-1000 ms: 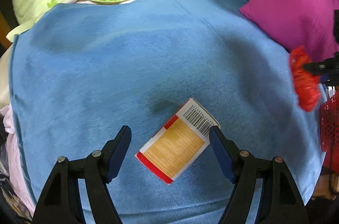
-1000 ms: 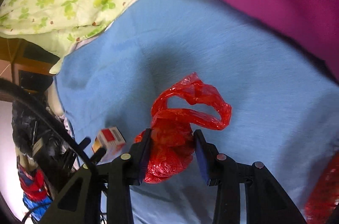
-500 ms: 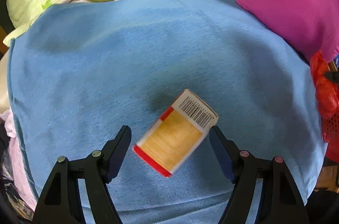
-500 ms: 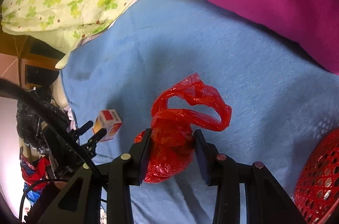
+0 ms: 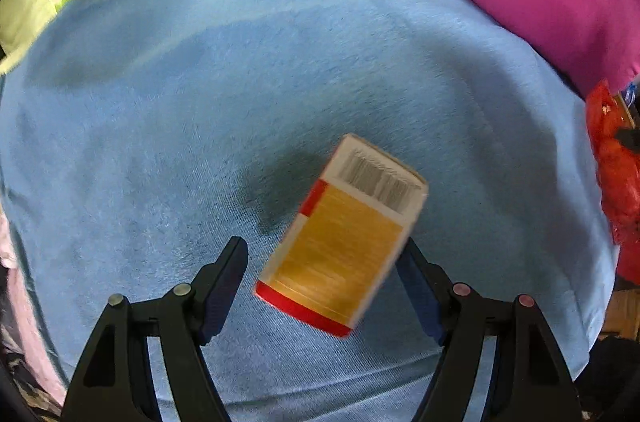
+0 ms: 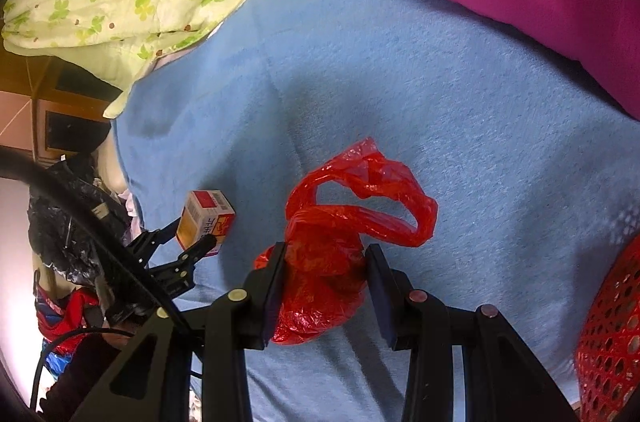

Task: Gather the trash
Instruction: 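Grasp the toothpaste box with the left tool while the right holds the red bag, then carry the toothpaste box and red bag over the red basket with both tools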

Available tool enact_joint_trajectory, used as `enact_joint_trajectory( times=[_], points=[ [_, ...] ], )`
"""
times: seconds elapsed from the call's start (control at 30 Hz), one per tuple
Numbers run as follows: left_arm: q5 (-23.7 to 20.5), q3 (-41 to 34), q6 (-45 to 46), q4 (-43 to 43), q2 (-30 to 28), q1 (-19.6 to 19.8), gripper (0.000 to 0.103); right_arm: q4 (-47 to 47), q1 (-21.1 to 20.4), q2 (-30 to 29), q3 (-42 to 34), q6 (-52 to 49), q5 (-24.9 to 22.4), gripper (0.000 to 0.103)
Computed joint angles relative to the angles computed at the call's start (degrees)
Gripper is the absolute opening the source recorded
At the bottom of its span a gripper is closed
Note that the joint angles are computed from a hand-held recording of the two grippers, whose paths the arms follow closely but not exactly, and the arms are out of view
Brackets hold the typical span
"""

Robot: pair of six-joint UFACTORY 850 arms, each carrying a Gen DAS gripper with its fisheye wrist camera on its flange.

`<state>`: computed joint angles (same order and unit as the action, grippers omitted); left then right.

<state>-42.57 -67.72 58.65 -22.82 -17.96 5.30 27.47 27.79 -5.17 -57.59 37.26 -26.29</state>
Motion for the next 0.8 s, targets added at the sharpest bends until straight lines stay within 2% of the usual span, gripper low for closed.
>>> enact_joint_trajectory(
  times=[0.03,0.07,0.13,0.27,0.37,0.5,0.63,0.8],
  points=[
    [-0.8,-0.7,-0.6,-0.3,-0.7,0.2,0.074,-0.4,0.2,-0.2,-0.2,0.5,0.0,0.041],
    [-2.5,-1.6,-1.2,-1.5,-1.4,0.7,0.061,-1.2,0.4,-0.2,-0.4,1.2,-0.1,0.041],
    [-5.0,-2.7,-2.0,-3.6,-2.0,1.5,0.060,-3.3,0.9,0.1,-0.6,2.8,-0.2,0.041],
    [-3.8,-1.5,-5.1,-2.5,1.2,0.7,0.058,-7.3,1.2,1.7,-0.7,5.4,-1.2,0.041],
    [-4.8,-1.6,-8.2,-1.5,4.2,-1.0,0.058,-11.5,1.1,4.2,-0.9,7.9,-3.0,0.041],
    [-5.2,-2.4,-15.8,4.0,9.7,-5.5,0.058,-17.3,0.8,8.9,-0.6,12.0,-6.0,0.041],
    [-5.4,-4.2,-24.3,12.3,14.8,-12.0,0.058,-23.5,0.1,15.3,-0.2,15.8,-10.2,0.041],
    [-6.9,-7.7,-31.2,18.1,19.1,-20.0,0.058,-28.4,-1.1,22.1,0.2,18.1,-15.8,0.041]
  ],
)
